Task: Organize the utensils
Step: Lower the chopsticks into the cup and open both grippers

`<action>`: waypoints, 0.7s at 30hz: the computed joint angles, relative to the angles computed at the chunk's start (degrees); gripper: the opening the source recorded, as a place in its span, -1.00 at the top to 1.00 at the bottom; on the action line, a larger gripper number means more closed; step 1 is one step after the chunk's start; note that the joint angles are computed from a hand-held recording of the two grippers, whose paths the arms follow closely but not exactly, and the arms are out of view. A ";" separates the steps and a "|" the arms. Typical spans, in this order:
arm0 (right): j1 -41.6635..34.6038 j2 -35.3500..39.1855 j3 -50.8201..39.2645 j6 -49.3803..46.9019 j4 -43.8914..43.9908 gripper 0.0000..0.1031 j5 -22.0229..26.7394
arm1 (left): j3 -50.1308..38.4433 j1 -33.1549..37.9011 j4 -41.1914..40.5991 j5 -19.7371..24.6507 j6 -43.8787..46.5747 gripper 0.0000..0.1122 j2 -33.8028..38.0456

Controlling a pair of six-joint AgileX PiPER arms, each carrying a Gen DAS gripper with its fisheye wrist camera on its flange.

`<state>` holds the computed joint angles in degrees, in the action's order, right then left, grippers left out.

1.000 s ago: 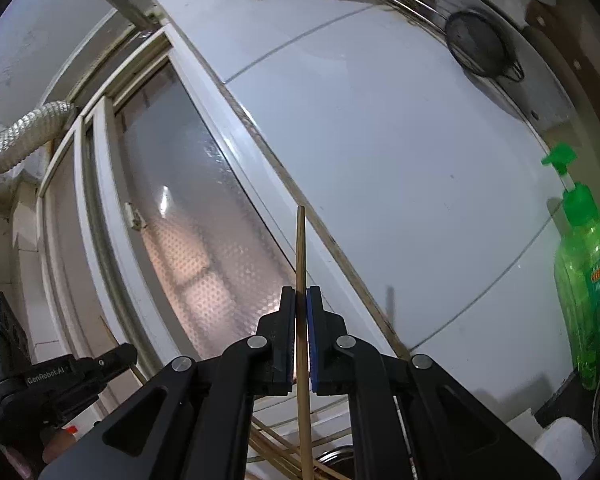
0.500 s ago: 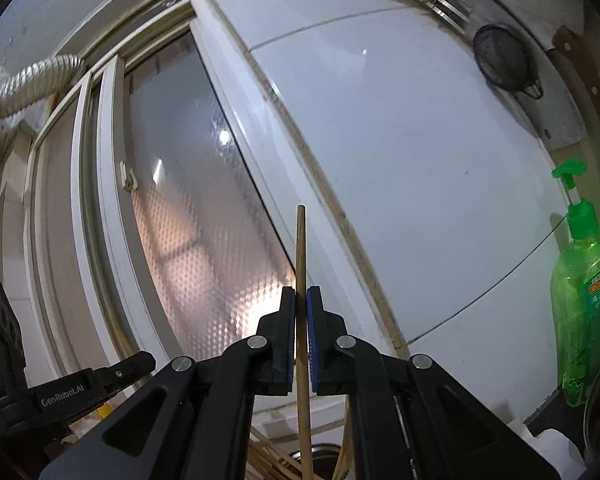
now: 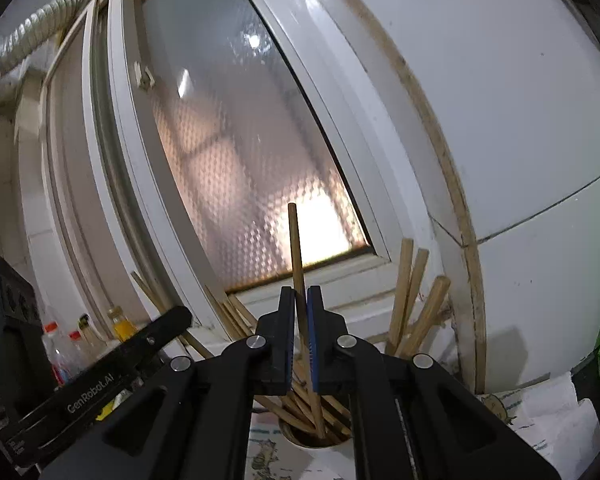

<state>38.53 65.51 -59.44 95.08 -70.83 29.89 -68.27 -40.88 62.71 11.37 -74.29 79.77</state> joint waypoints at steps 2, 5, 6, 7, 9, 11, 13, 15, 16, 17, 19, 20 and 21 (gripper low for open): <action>-0.34 1.39 -0.87 -1.76 2.26 0.87 0.87 | 0.00 -0.45 3.02 0.73 -2.50 0.88 0.33; -1.81 2.95 -1.58 -4.22 5.74 0.87 0.22 | -0.80 -1.16 5.28 2.48 -3.64 0.88 1.25; -1.87 3.37 -1.84 -4.28 5.86 0.87 0.54 | -0.78 -1.42 6.88 3.08 -5.00 0.88 1.38; -1.78 3.24 -1.53 -3.92 5.47 0.87 0.83 | -0.65 -1.46 7.84 3.20 -5.76 0.87 1.38; -1.41 3.31 -1.60 -4.10 5.33 0.87 1.28 | -0.34 -1.58 9.10 3.48 -6.57 0.79 1.25; -0.79 3.08 -1.61 -3.33 4.44 0.87 1.95 | -0.38 -2.11 9.04 4.80 -5.30 0.64 1.27; -0.18 2.63 -1.53 -3.44 3.74 0.87 2.60 | 0.01 -2.58 10.69 5.94 -5.98 0.46 0.79; 1.43 2.23 -1.68 -2.68 1.62 0.87 4.92 | 0.75 -2.26 10.58 5.68 -6.53 0.16 -0.46; 2.39 1.83 -1.63 -2.18 0.28 0.86 6.18 | 1.50 -1.72 10.14 4.74 -6.89 0.00 -1.50; 2.43 1.33 -1.91 -3.84 1.23 0.86 5.77 | 2.38 -0.96 8.85 3.30 -6.11 -0.07 -2.71; 2.34 0.03 -2.05 -6.72 3.41 0.86 4.69 | 4.40 -0.48 11.05 2.39 -7.60 -0.13 -5.23; 3.48 -0.51 -1.86 -5.25 1.69 0.86 6.02 | 5.45 -1.00 15.31 3.46 -10.97 -0.23 -6.43; 4.59 -1.10 -1.67 -4.08 0.16 0.86 7.29 | 6.32 -1.58 19.11 4.70 -13.90 -0.29 -7.45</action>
